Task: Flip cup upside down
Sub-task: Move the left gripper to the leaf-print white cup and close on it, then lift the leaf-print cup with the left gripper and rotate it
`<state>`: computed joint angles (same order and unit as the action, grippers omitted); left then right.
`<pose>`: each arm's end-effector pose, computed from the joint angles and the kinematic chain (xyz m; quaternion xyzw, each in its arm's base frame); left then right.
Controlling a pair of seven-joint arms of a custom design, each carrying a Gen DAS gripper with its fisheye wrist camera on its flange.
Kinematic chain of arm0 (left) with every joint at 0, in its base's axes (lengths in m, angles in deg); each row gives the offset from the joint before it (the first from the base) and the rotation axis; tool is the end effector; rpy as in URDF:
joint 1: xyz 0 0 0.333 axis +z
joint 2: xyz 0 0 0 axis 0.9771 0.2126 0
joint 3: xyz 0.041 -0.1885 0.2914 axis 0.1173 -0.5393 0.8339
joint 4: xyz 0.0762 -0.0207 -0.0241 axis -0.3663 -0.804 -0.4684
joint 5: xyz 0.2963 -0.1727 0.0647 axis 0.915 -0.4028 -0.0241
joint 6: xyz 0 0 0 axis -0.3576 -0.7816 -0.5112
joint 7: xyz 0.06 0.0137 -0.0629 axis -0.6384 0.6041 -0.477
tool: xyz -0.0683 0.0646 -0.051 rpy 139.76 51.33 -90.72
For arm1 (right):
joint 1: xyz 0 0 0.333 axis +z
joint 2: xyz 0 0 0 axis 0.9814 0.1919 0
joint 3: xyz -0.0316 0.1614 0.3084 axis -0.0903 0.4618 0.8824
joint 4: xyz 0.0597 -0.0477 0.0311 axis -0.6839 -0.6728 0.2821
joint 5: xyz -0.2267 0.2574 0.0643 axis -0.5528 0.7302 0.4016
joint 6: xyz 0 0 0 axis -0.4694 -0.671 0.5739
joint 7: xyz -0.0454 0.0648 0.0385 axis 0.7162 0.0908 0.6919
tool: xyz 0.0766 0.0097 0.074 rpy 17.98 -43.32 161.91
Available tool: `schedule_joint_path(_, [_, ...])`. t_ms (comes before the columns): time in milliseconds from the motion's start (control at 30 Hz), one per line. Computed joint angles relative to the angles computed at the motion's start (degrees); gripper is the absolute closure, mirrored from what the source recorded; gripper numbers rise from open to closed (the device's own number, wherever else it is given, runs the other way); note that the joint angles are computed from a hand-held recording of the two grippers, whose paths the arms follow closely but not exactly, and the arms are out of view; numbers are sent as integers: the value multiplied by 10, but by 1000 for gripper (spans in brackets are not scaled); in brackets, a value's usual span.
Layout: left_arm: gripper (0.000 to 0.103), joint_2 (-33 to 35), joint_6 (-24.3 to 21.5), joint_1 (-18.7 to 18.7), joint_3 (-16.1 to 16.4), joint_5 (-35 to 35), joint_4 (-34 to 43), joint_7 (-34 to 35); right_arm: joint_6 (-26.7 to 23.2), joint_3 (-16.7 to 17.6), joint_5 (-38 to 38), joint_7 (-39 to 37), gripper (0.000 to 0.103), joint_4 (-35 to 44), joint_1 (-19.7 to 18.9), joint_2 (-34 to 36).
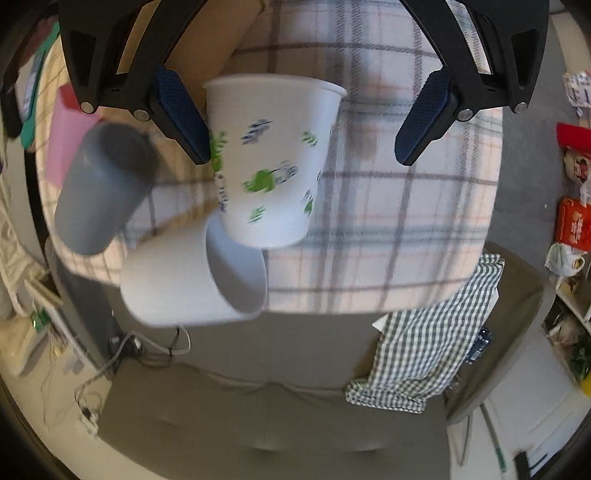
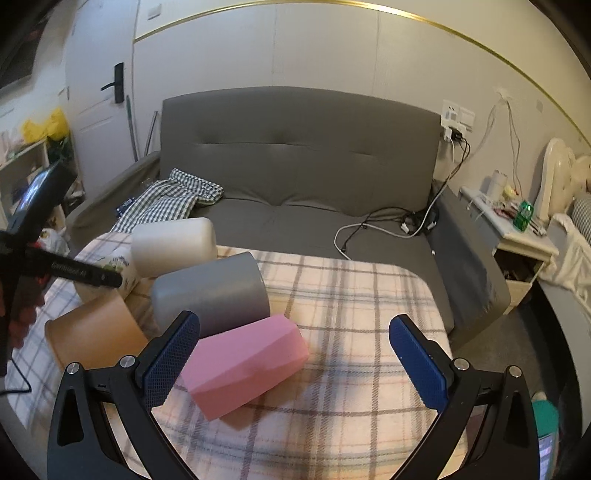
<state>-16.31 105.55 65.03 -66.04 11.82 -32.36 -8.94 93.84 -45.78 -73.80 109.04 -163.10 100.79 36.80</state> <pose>0.5940 -0.2144 0.4630 -0.7324 0.6557 -0.1380 0.1208 0.5323 0.2001 0.4863 -0.7083 0.5599 -0.2699 0.3348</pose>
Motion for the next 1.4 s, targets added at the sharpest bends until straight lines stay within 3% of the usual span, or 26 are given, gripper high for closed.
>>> schedule_joint_path(33, [10,1,4,7,-6,-16,-4,14,-2,-10,-17,19,0,4,9,2])
schedule_joint_path(133, [34,-5,37,31,-22,-87,-24,49,-5,-5,-24,22,0,6,6,5])
schedule_joint_path(400, [36,-37,32,7,6,-25,-43,-2,-25,9,-78,68,0,3,-9,-12])
schedule_joint_path(700, [36,-164,19,0,-24,37,-112,-83,-41,56,-136,123,0,-39,-61,-99])
schedule_joint_path(800, [36,-201,19,-8,-48,55,-139,-124,-37,68,-83,80,0,-87,-76,-148])
schedule_joint_path(933, [36,-229,35,-26,-81,62,-174,-180,-36,59,12,-14,0,-162,-68,-212])
schedule_joint_path(1100, [36,-209,55,-58,-112,63,-189,-245,-49,37,102,-106,0,-237,-44,-264])
schedule_joint_path(1233, [36,-161,63,-86,-113,82,-173,-292,-44,37,146,-140,0,-273,-52,-278])
schedule_joint_path(1400, [36,-103,68,-113,-92,79,-144,-316,-45,50,185,-172,0,-287,-76,-274])
